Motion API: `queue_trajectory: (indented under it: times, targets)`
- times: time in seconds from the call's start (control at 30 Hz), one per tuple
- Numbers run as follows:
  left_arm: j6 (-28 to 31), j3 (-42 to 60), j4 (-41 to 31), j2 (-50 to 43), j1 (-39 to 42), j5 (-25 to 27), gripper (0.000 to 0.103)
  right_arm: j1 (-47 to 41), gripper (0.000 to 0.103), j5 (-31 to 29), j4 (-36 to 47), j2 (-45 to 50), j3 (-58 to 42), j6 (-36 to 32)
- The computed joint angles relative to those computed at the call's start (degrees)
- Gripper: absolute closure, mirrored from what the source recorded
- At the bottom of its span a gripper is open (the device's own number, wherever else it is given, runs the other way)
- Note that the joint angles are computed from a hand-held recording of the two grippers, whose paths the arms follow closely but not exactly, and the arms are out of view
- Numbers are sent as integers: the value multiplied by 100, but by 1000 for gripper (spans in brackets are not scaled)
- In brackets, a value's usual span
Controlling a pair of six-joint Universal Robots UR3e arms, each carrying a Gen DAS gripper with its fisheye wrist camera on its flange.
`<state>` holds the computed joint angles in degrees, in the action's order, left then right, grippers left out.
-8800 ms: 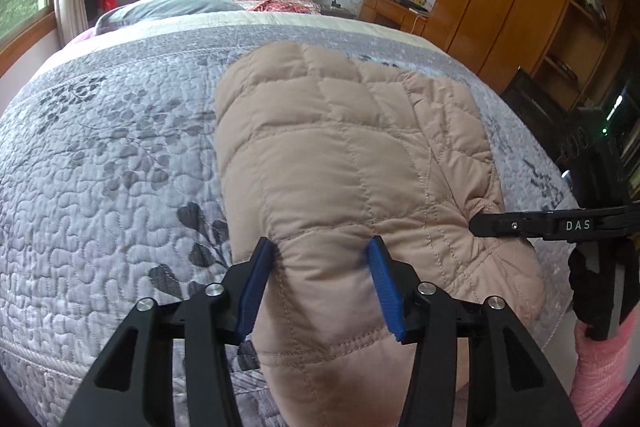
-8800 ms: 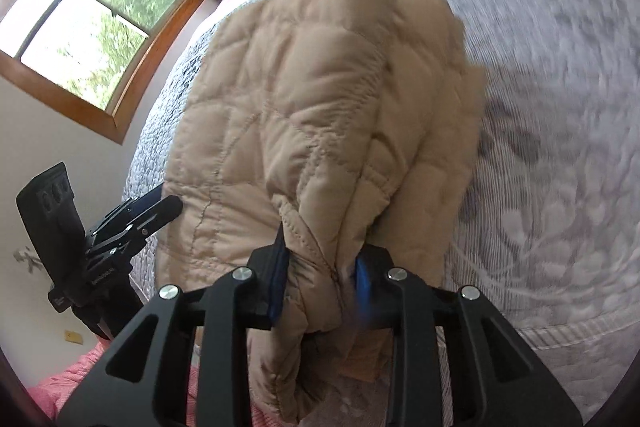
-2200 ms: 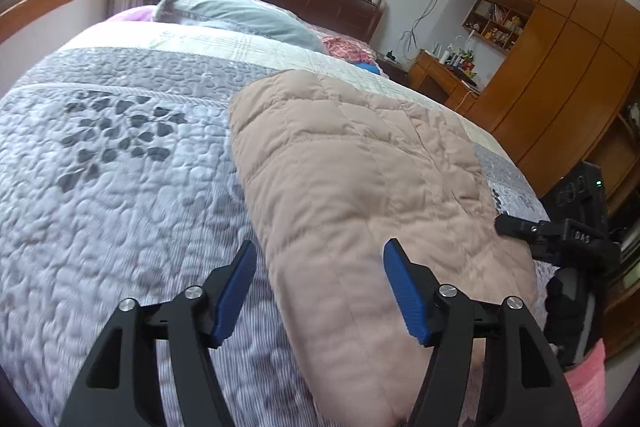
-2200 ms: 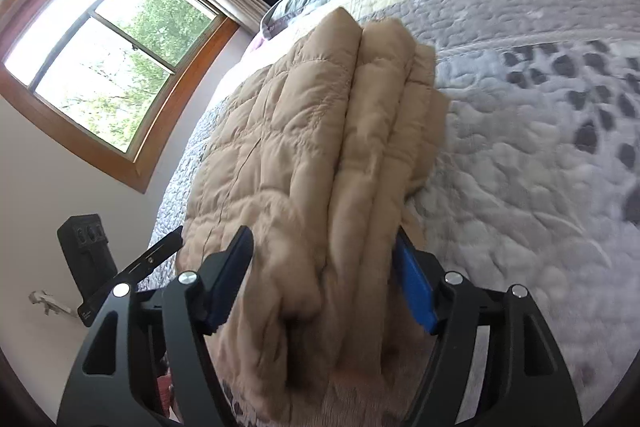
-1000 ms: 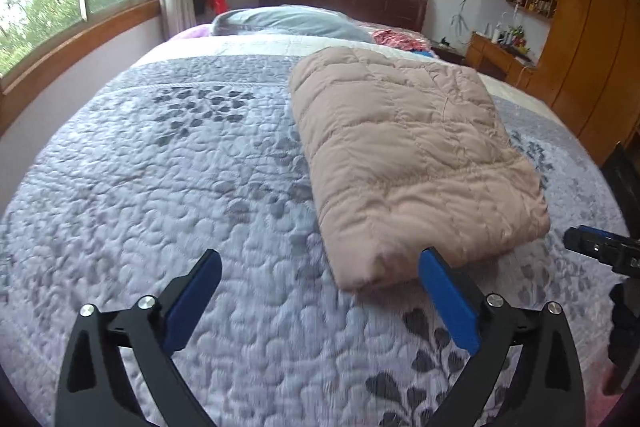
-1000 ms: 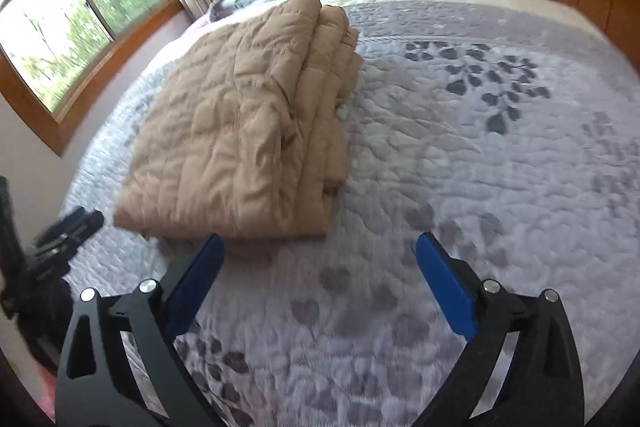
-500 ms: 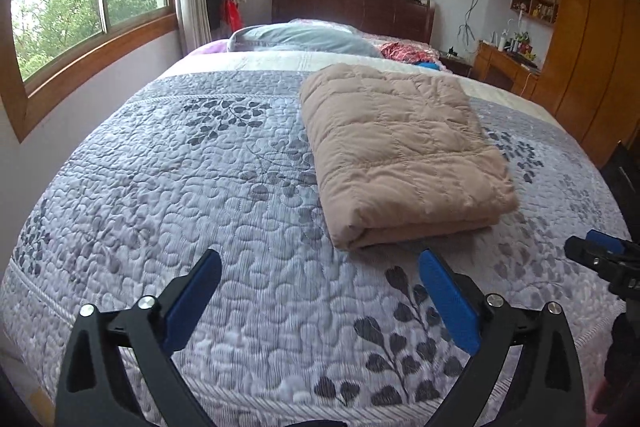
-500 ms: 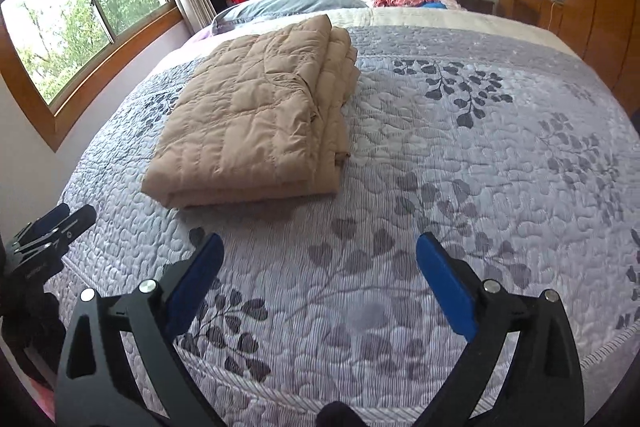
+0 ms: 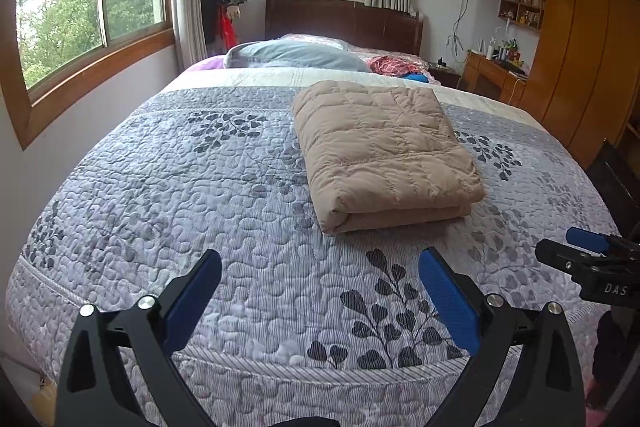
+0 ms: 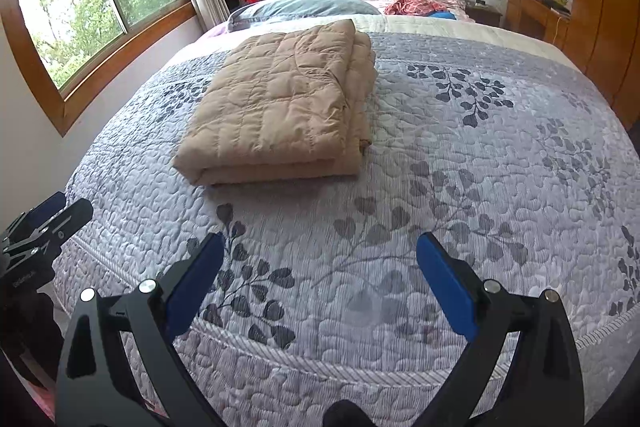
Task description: Fold large clothes
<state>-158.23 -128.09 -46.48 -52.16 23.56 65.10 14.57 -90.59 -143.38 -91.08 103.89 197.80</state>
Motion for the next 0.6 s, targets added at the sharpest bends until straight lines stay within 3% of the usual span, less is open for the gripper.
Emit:
queue_trajectory:
  times: [0.33, 0.6]
  targets:
    - [368, -108, -591, 588, 421, -286, 4, 213, 7, -165, 74, -107, -4, 84]
    - [417, -177, -620, 679, 477, -278, 4, 364, 7, -275, 112, -104, -62, 144]
